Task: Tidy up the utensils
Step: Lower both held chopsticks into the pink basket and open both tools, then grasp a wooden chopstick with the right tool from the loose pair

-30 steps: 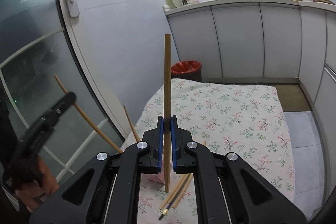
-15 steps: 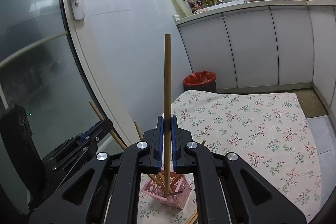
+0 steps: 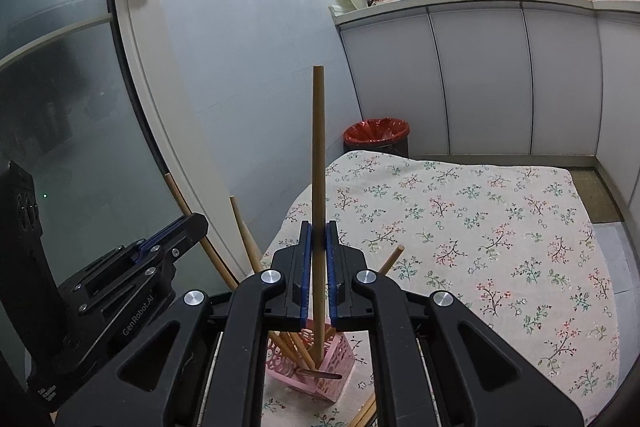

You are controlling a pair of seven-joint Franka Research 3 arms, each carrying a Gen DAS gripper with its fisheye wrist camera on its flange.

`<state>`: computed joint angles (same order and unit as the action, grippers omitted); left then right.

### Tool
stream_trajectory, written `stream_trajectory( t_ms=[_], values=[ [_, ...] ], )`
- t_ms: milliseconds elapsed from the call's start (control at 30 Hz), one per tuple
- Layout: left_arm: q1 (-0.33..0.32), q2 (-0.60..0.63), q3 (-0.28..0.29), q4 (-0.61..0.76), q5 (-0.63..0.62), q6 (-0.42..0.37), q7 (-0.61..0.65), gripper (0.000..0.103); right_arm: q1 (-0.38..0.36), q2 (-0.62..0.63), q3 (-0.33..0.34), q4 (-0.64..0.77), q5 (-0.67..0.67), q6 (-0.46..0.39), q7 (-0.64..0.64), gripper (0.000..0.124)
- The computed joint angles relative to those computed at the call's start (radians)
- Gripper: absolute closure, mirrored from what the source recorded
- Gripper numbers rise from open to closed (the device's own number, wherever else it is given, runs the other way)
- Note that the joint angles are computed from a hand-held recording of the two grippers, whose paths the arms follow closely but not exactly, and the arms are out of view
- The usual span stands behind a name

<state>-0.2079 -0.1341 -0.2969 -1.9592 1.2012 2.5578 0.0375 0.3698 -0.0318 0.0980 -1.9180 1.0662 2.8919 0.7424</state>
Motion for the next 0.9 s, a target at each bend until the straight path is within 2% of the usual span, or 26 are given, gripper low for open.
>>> stream_trajectory(
  t_ms=[200,233,300,367,467,567,700,833,900],
  values=[
    [-0.009,-0.007,-0.001,0.008,-0.068,-0.026,0.039,0.094,-0.007,-0.007,-0.007,0.005,0.018,-0.046,-0.019,0.103],
    [-0.010,-0.011,-0.001,0.006,-0.081,-0.025,0.047,0.092,-0.008,-0.012,-0.008,0.002,0.019,-0.049,-0.023,0.103],
    [-0.011,-0.019,-0.003,0.001,-0.103,-0.029,0.062,0.073,-0.009,-0.024,-0.012,-0.004,0.018,-0.056,-0.024,0.100],
    [-0.012,-0.026,-0.009,-0.001,-0.116,-0.043,0.068,0.070,-0.009,-0.038,-0.018,-0.011,0.033,-0.068,-0.033,0.095],
    [-0.018,-0.038,-0.018,0.000,-0.154,-0.080,0.089,0.069,-0.010,-0.065,-0.029,-0.025,0.045,-0.069,-0.048,0.094],
    [-0.019,-0.054,-0.025,-0.007,-0.180,-0.097,0.088,0.058,-0.014,-0.094,-0.043,-0.042,0.033,-0.073,-0.032,0.092],
    [-0.029,-0.067,-0.029,-0.012,-0.256,-0.127,0.135,0.050,-0.033,-0.129,-0.067,-0.066,-0.025,-0.088,0.033,0.083],
    [-0.041,-0.069,-0.016,-0.022,-0.387,-0.151,0.206,0.043,-0.072,-0.132,-0.081,-0.063,-0.158,-0.159,0.177,0.079],
    [-0.042,-0.073,-0.013,-0.033,-0.431,-0.161,0.225,0.032,-0.091,-0.129,-0.089,-0.061,-0.214,-0.207,0.242,0.074]
  ],
)
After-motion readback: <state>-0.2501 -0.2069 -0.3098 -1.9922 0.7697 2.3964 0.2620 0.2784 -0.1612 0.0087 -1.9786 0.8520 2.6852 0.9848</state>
